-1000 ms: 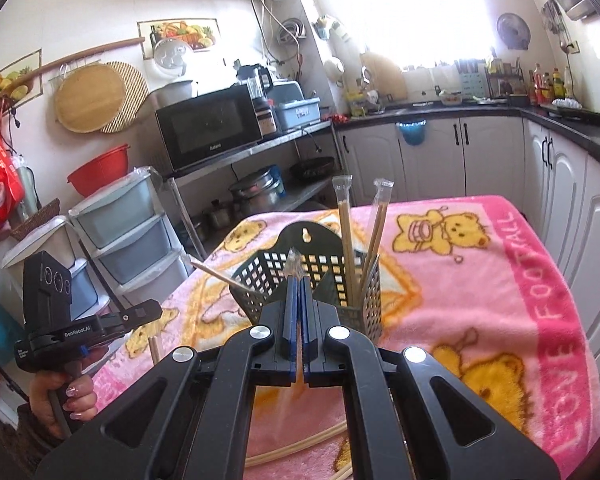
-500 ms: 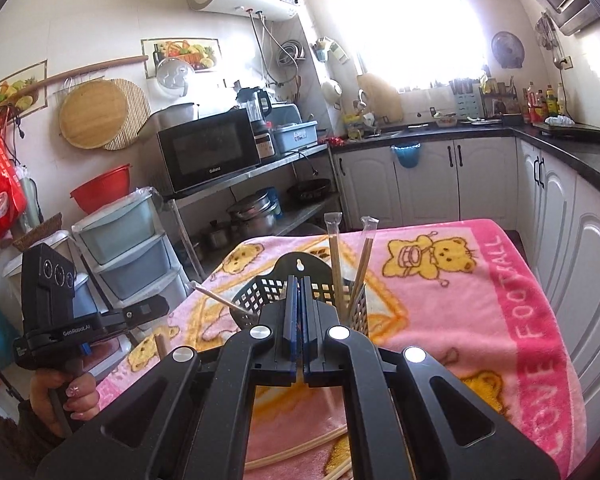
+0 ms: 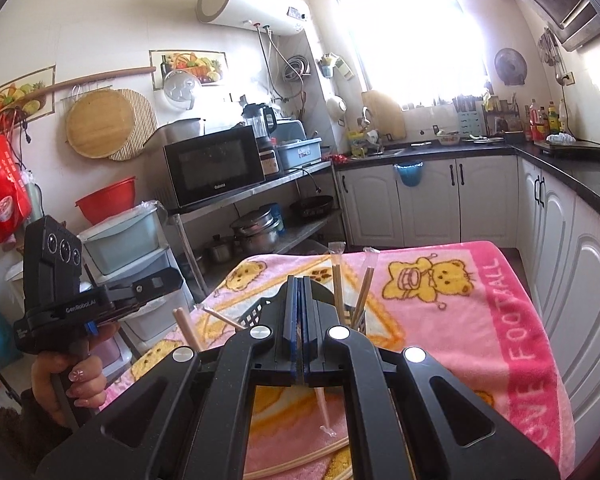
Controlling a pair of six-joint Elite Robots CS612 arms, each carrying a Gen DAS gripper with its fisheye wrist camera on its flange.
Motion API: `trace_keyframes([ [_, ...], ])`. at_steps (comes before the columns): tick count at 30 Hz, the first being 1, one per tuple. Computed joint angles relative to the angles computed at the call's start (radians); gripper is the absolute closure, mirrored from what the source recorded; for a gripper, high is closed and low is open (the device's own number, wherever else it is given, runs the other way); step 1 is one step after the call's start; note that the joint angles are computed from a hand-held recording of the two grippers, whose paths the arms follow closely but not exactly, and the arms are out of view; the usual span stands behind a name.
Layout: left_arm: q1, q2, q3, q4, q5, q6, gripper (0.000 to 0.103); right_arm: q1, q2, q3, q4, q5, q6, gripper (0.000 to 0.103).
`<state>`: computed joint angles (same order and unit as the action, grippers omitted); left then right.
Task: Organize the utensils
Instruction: 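Lift the left tool's chopsticks over the basket while the right tool carries its chopstick there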
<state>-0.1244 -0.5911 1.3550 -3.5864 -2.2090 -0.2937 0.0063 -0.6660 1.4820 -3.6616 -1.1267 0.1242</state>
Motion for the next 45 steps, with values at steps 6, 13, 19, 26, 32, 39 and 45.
trace_keyframes([
  [6,-0.010,-0.002,-0.032,-0.007,-0.009,0.018,0.102,0.001,-0.005,-0.009,-0.015,0.009,-0.001,0.101],
  [13,-0.015,-0.003,-0.067,-0.025,-0.001,0.023,0.102,0.005,-0.008,-0.038,-0.012,0.029,-0.007,0.101],
  [19,-0.009,0.003,-0.104,-0.027,0.010,-0.004,0.102,0.010,-0.001,-0.075,-0.003,0.049,-0.003,0.101],
  [26,0.001,0.014,-0.148,-0.057,0.046,-0.046,0.102,0.021,0.015,-0.133,0.013,0.075,0.014,0.101],
  [32,0.005,0.029,-0.189,-0.047,0.078,-0.074,0.102,0.033,0.031,-0.194,0.031,0.083,0.016,0.101],
  [39,0.014,0.064,-0.255,-0.021,0.098,-0.114,0.102,0.043,0.058,-0.273,0.058,0.085,0.043,0.101],
  [45,0.018,0.088,-0.293,0.005,0.098,-0.133,0.102,0.053,0.079,-0.323,0.087,0.037,0.007,0.101],
])
